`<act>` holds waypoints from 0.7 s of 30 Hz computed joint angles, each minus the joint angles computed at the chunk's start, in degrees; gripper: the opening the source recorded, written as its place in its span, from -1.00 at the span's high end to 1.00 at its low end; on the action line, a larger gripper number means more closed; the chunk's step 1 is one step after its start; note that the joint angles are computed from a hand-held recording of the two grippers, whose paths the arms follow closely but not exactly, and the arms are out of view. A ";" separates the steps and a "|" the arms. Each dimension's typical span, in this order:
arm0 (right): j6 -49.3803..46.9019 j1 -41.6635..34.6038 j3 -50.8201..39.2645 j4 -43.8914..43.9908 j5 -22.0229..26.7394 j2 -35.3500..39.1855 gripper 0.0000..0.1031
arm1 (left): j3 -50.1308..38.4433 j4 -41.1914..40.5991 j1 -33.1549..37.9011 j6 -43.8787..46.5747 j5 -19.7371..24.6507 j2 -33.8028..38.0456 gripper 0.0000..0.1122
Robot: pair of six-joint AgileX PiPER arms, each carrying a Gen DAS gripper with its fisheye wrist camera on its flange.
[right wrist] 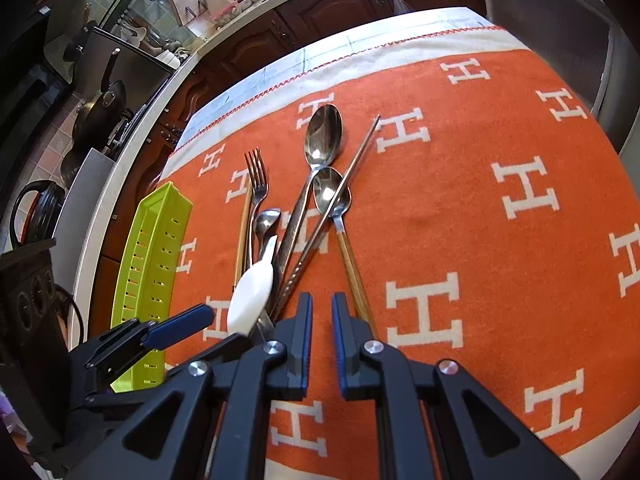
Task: Organize utensils
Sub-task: 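Grasp the white ceramic spoon with the left tool while the right tool grasps a metal spoon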
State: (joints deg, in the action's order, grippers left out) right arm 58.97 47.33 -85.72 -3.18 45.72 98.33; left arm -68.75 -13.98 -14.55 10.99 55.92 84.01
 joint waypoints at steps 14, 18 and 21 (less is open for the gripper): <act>-0.65 -0.47 3.52 0.74 -2.67 -1.15 0.81 | 0.73 -1.66 1.37 -0.57 -2.49 0.86 0.40; -1.32 -0.13 3.67 0.55 -2.88 -1.24 0.81 | 1.04 -3.39 2.61 1.02 -2.20 0.41 0.41; -2.64 0.13 3.15 1.14 -2.93 -0.84 0.81 | 1.31 -4.71 3.57 2.84 -1.80 -0.63 0.41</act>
